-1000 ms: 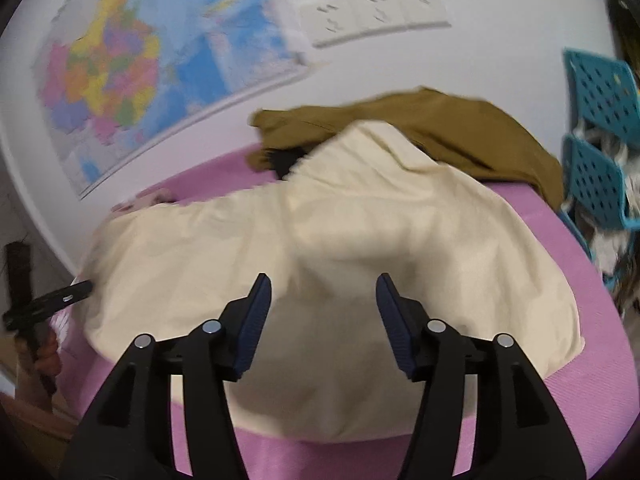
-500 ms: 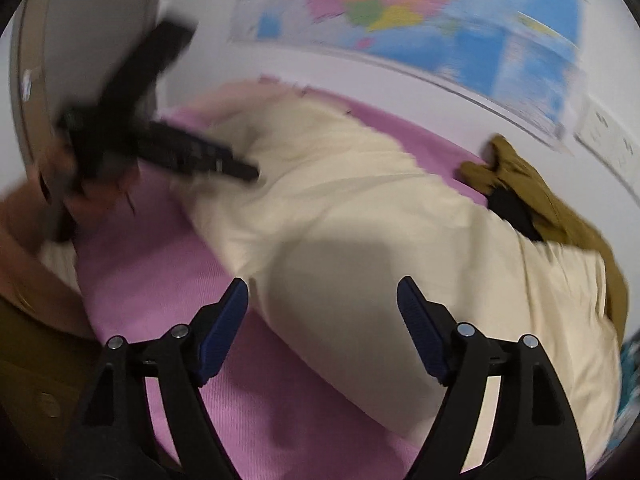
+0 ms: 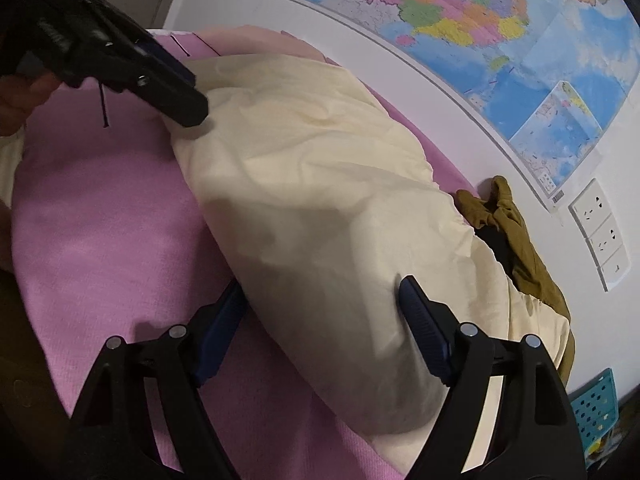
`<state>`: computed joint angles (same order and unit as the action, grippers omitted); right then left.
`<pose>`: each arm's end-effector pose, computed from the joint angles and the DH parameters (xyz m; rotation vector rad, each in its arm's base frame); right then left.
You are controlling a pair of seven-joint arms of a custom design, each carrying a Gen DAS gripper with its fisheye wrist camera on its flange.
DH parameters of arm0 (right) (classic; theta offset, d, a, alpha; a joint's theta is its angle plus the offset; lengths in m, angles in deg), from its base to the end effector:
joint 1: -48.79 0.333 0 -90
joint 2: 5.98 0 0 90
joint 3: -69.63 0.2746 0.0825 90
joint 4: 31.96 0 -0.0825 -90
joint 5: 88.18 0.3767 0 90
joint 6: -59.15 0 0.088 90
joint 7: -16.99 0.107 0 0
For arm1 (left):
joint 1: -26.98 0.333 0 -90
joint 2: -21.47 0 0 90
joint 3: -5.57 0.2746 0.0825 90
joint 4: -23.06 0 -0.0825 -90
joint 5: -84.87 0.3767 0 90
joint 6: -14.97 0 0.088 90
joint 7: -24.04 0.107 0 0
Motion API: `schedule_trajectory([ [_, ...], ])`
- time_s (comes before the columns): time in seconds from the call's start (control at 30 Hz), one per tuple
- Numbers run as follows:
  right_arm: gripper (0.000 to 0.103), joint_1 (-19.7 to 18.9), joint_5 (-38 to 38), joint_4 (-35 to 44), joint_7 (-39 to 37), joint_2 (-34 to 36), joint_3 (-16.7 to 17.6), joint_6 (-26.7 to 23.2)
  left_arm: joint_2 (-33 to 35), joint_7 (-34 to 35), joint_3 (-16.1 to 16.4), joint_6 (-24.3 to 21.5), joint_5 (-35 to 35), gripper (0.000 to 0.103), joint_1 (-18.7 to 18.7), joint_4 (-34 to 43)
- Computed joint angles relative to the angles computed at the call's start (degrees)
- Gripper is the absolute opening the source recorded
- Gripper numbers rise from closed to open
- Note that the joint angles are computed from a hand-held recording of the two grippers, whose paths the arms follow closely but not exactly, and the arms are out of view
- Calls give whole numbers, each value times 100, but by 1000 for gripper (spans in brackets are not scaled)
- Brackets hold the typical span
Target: Fold large clothes
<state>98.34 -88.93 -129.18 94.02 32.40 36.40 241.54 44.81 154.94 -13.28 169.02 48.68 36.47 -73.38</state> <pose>0.6449 0.2676 0.3350 -2.2752 0.9239 -1.0965 0.6784 -0.0658 0.4030 -1.5871 2.1962 -1.0862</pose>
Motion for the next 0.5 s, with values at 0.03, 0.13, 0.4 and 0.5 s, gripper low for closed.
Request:
schedule_trajectory([
  [0.03, 75, -54, 18, 32, -4, 3, 49, -1, -4, -8, 2, -3, 13, 74, -8, -16],
  [0.13, 70, -270, 66, 35, -35, -111, 297, -32, -33, 69, -35, -1, -18, 74, -3, -69],
  [0.4, 56, -1147, -1, 150, -97, -425, 1265, -290, -186, 273, -64, -94, -288, 75, 50, -284],
  [0.5, 52, -1679, 70, 172, -204, -547, 1860, -325, -269, 569, -121, -420, -678, 75, 158, -383],
])
